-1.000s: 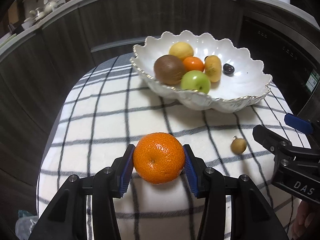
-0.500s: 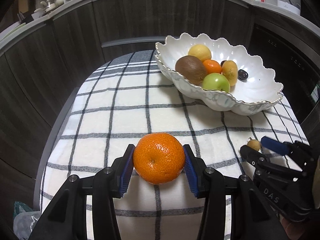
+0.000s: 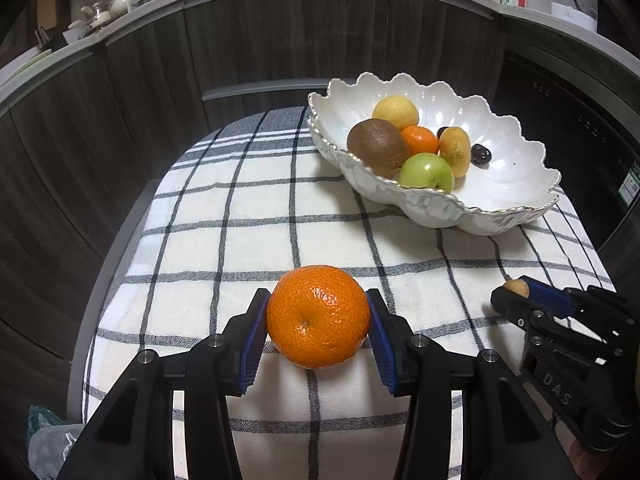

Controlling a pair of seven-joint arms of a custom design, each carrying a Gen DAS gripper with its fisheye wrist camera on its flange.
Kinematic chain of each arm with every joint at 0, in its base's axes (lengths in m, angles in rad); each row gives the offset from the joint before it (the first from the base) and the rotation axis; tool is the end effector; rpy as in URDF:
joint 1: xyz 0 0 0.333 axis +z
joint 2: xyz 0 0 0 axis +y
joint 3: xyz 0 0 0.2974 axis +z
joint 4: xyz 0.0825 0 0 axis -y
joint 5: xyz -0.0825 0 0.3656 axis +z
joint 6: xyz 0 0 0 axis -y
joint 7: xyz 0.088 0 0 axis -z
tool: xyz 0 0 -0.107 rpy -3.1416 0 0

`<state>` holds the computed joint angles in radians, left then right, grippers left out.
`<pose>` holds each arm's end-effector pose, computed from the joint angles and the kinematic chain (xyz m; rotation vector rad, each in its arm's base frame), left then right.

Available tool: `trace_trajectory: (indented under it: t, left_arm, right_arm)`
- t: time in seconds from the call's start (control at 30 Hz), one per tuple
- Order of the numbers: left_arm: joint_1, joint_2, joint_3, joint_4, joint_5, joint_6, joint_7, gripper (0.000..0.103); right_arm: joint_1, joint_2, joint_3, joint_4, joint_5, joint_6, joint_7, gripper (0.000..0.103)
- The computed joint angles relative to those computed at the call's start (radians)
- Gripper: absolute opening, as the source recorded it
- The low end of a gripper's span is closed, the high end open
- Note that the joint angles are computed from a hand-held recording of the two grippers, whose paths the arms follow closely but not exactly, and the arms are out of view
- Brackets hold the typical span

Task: Organize fruits
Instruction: 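Carry the mandarin in the left tool and brown fruit in the right tool over the bowl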

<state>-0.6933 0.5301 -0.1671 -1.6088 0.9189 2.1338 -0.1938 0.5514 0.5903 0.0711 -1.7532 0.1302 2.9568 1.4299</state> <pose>0.4744 -0.4755 0.3289 -2.1087 1.3686 -0.4681 0.5669 0.3875 0.3012 -2.2673 1.1695 -0.3082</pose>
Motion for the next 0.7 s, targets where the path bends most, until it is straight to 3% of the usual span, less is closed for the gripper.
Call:
trace_trajectory:
  t: [0.4, 0.7]
  left_arm:
    - [-0.012, -0.001, 0.004, 0.062, 0.016, -0.029, 0.031, 0.047]
    - [-0.015, 0.038, 0.024, 0.173, 0.022, -0.045, 0.109, 0.047]
  right_arm:
    - [-0.039, -0.1, 0.04, -0.08, 0.047, 0.084, -0.049, 0.024]
    - [-0.062, -0.106, 0.049, -0.043, 0.081, 0.092, -0.067, 0.024]
